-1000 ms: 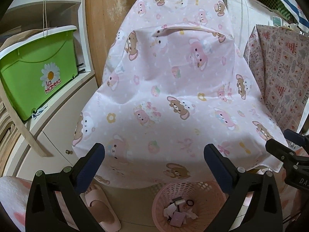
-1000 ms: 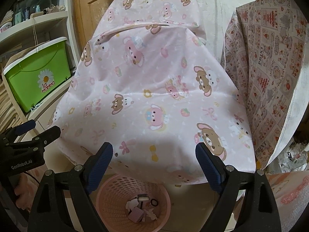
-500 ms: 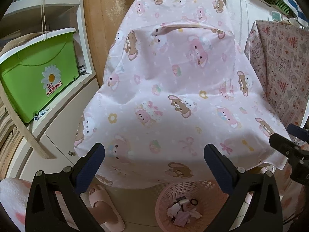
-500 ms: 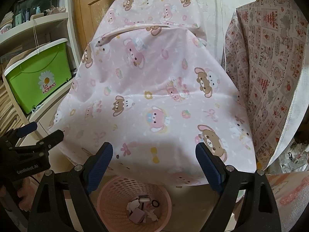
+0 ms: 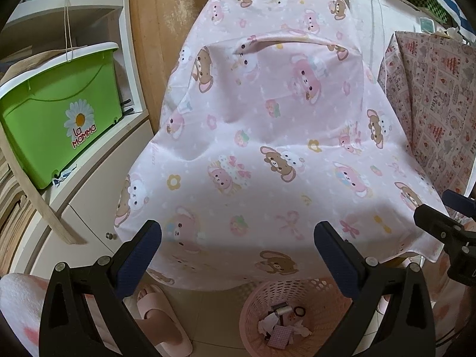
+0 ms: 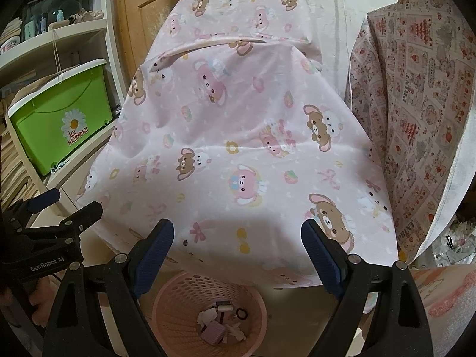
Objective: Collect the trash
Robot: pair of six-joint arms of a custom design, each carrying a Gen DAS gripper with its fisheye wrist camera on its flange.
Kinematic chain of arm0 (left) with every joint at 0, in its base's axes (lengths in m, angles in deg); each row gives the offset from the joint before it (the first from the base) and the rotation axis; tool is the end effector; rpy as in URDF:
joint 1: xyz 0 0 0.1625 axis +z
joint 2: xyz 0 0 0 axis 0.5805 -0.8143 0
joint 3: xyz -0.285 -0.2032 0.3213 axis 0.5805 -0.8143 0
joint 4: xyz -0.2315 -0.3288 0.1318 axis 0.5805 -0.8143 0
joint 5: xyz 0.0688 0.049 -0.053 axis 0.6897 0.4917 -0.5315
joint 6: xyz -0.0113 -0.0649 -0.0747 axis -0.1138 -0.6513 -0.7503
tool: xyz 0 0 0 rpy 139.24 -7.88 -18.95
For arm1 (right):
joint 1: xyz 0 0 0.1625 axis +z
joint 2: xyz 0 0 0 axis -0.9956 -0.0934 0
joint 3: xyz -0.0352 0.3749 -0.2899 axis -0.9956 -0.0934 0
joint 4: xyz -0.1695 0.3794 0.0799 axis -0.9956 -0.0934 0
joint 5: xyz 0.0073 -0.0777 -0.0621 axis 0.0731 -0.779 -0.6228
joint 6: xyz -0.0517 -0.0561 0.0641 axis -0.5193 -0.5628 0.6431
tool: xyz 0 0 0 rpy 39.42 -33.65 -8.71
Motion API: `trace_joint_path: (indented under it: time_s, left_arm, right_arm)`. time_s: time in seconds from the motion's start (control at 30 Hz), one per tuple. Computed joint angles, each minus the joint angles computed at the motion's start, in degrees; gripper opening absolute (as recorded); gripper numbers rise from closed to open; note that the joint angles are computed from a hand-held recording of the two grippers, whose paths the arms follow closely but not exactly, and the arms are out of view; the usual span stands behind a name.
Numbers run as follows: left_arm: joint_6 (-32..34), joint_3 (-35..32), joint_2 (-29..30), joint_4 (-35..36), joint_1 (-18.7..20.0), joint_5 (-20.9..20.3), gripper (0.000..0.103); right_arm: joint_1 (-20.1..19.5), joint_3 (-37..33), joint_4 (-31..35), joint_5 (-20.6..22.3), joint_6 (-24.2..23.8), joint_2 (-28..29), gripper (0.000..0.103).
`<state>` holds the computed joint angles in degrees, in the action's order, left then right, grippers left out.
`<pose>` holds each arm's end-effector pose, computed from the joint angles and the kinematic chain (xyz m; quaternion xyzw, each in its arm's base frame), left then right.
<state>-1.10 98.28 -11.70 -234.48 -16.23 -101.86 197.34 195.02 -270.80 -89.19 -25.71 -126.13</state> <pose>-0.4325 -0.3737 0.1139 0.3470 0.8353 -0.3179 0.2842 0.1747 -0.2824 0.3574 0.0299 -0.8016 0.4732 0.3643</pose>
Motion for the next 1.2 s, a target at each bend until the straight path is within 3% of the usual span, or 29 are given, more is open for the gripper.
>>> trace_joint_path:
  time_s: [1.2]
  left_arm:
    - [0.0,0.0,-0.3,-0.1,-0.1,0.7,0.102]
  right_arm:
    - [0.1,-0.6,1.0,0.7,0.3,-0.3,0.089]
